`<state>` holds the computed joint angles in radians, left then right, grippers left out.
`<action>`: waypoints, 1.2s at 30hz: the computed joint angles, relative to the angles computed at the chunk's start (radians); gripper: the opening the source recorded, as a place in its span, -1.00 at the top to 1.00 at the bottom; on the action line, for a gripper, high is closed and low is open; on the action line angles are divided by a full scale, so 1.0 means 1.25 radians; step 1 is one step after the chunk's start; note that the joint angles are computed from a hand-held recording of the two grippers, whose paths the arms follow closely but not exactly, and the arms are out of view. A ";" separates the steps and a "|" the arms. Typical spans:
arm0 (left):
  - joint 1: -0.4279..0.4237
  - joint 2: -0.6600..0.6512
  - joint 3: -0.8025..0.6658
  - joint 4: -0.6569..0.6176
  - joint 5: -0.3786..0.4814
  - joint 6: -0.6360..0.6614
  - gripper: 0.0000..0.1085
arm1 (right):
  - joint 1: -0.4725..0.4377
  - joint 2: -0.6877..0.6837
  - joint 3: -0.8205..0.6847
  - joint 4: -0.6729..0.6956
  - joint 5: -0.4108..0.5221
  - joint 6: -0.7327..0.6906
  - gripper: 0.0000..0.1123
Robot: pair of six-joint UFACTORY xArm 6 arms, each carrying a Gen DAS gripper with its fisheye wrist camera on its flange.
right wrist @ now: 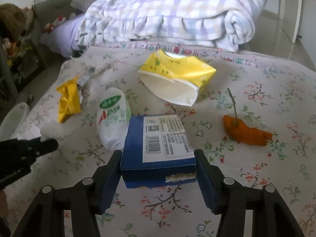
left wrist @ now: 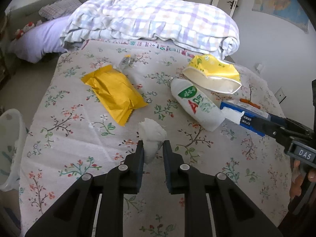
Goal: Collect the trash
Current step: 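Grasp the blue biscuit box with the right tool while the left tool grasps the white tissue, then drop the tissue into the wastebasket with the left tool while the right tool carries the blue box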
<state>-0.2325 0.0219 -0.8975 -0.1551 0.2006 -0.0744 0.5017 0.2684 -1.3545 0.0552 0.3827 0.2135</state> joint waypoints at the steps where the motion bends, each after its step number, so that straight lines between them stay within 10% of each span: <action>1: 0.002 -0.007 0.004 -0.003 0.000 0.002 0.65 | 0.001 -0.005 0.002 0.006 -0.004 -0.004 -0.10; 20: 0.087 -0.135 0.111 0.018 0.001 -0.013 0.65 | 0.072 0.032 -0.086 0.088 -0.012 -0.068 -0.10; 36: 0.295 -0.231 0.210 -0.016 -0.003 0.029 0.65 | 0.160 0.180 -0.302 0.099 0.061 -0.085 -0.10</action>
<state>0.1362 -0.2671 -0.6347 -0.1756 0.1972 -0.0388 0.7015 0.4938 -1.7319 0.1792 0.4594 0.1072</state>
